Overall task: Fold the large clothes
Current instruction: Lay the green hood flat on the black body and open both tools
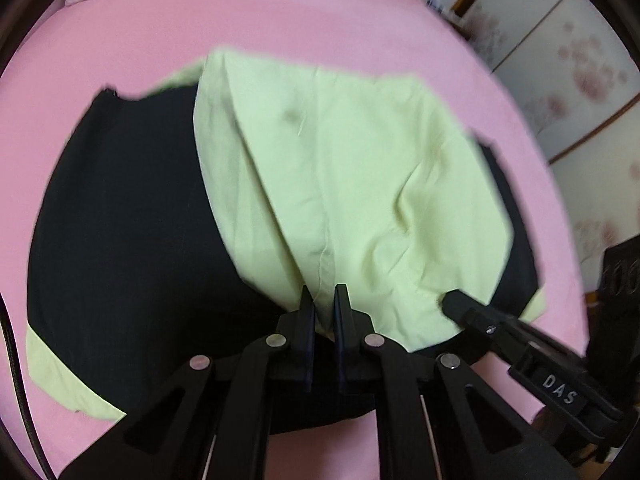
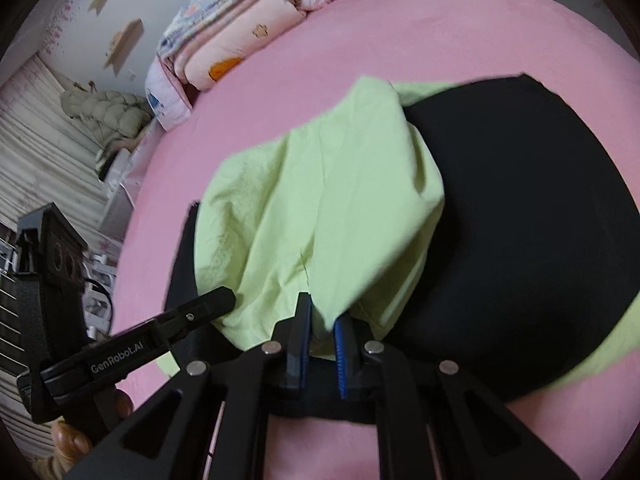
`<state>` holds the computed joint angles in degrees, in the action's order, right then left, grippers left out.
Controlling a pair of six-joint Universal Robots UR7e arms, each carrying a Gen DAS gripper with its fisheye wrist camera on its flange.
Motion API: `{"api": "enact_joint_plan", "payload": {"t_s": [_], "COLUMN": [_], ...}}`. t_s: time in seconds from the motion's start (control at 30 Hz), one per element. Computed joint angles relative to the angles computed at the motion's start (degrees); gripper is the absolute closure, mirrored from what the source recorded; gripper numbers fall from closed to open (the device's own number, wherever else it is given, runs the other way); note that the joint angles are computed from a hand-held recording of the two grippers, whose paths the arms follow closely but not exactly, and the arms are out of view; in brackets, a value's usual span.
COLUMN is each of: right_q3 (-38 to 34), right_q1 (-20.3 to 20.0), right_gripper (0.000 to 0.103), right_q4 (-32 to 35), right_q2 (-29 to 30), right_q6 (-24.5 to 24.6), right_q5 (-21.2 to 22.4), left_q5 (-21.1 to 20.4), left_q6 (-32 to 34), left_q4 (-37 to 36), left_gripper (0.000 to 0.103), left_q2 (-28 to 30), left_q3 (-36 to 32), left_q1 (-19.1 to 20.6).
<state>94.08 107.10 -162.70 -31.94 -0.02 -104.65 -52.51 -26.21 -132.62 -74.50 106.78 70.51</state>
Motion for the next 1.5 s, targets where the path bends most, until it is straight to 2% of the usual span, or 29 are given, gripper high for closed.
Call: {"api": "enact_joint_plan", "payload": {"t_s": [0.1,0.23,0.27,0.33,0.37,0.4,0.47,0.53,0.57,0.63,0.67,0.73,0.8,0.87,0.97,1.07,1.1,1.13,1.2,1.27,1.5], "right_q3": [-0.4,-1.4,-1.8,-2.5,-2.6,-2.7,-2.2,-1.1,-0.3,0.1,-1.1,-3.9,-7.8,-11.1,-14.8,-16.7,-17.1,-17.0,-16.1,-15.5,-16.1], "right_q1": [-1.0,-0.5,0.0,0.8,1.3,1.9,2.8,3.6,4.0,4.2,4.3,4.6,4.3,4.0,3.4,2.3,1.7,0.8,-0.5,-0.9,-0.1], "right_gripper": [0.094,0.092,0.091,0.087,0.085,0.083,0.083,0.083,0.083,0.083,0.083,0.083,0.083,0.083,0.083,0.083,0.090,0.098,0.103,0.103,0.102], "right_q4": [1.4,2.3,3.4,5.1,5.8,6.1,5.4,1.9,-2.2,-7.0,-8.5,-9.5,-9.7,-10.0,-9.8,-8.5,-7.1,-5.5,-5.1,-5.2,-5.9], "right_q2": [1.8,2.2,2.0,1.6,1.2,0.7,-0.4,-1.2,-1.6,-1.7,-0.7,1.7,4.8,7.7,11.2,13.1,13.4,13.2,12.4,11.9,13.0], "right_q6": [1.8,1.0,0.3,-0.8,-1.5,-2.2,-3.7,-4.9,-6.2,-8.3,-9.9,-12.3,-15.1,-17.2,-19.8,-19.7,-18.9,-17.7,-16.9,-16.4,-15.7], "right_q5": [-1.9,-3.0,-3.8,-5.4,-6.7,-8.2,-10.4,-12.3,-12.5,-11.1,-10.6,-11.0,-10.2,-10.4,-14.0,-19.3,-21.1,-21.6,-20.2,-19.5,-21.8], "left_q5": [-0.5,-1.1,-1.7,-1.9,-1.0,0.3,2.0,5.6,7.9,9.8,10.1,9.4,8.3,8.1,8.2,11.6,11.5,10.8,9.6,10.0,10.5], "left_q6": [-1.5,-0.5,0.0,-0.5,-1.5,-2.3,-2.6,-2.5,-1.6,0.7,2.5,5.3,7.2,7.7,7.5,4.9,4.3,4.4,5.4,6.4,6.3], "left_q4": [1.1,0.7,1.0,3.4,5.0,5.7,5.7,3.1,0.8,-3.1,-5.9,-8.9,-10.2,-9.8,-8.9,-1.8,-0.7,-1.2,-3.4,-4.2,-5.1], "left_gripper": [0.095,0.088,0.079,0.055,0.039,0.038,0.038,0.038,0.038,0.038,0.040,0.059,0.067,0.068,0.070,0.072,0.073,0.073,0.074,0.074,0.073], "left_q2": [1.6,1.4,0.9,0.0,-0.6,-1.5,-3.1,-4.6,-5.0,-4.9,-4.2,-2.3,0.8,3.1,7.2,9.6,9.9,9.9,9.4,9.5,9.4], "left_q3": [-0.4,-1.0,-1.1,-1.5,-1.6,-1.3,-0.9,0.1,0.5,0.4,0.2,-1.5,-4.2,-6.3,-8.9,-11.0,-11.3,-11.0,-10.1,-9.8,-9.1], "left_q1": [1.6,1.3,1.2,0.8,0.4,-0.2,-1.4,-3.1,-3.8,-4.2,-4.1,-3.5,-2.5,-1.4,-0.1,1.5,1.9,2.4,3.0,2.9,2.7]}}
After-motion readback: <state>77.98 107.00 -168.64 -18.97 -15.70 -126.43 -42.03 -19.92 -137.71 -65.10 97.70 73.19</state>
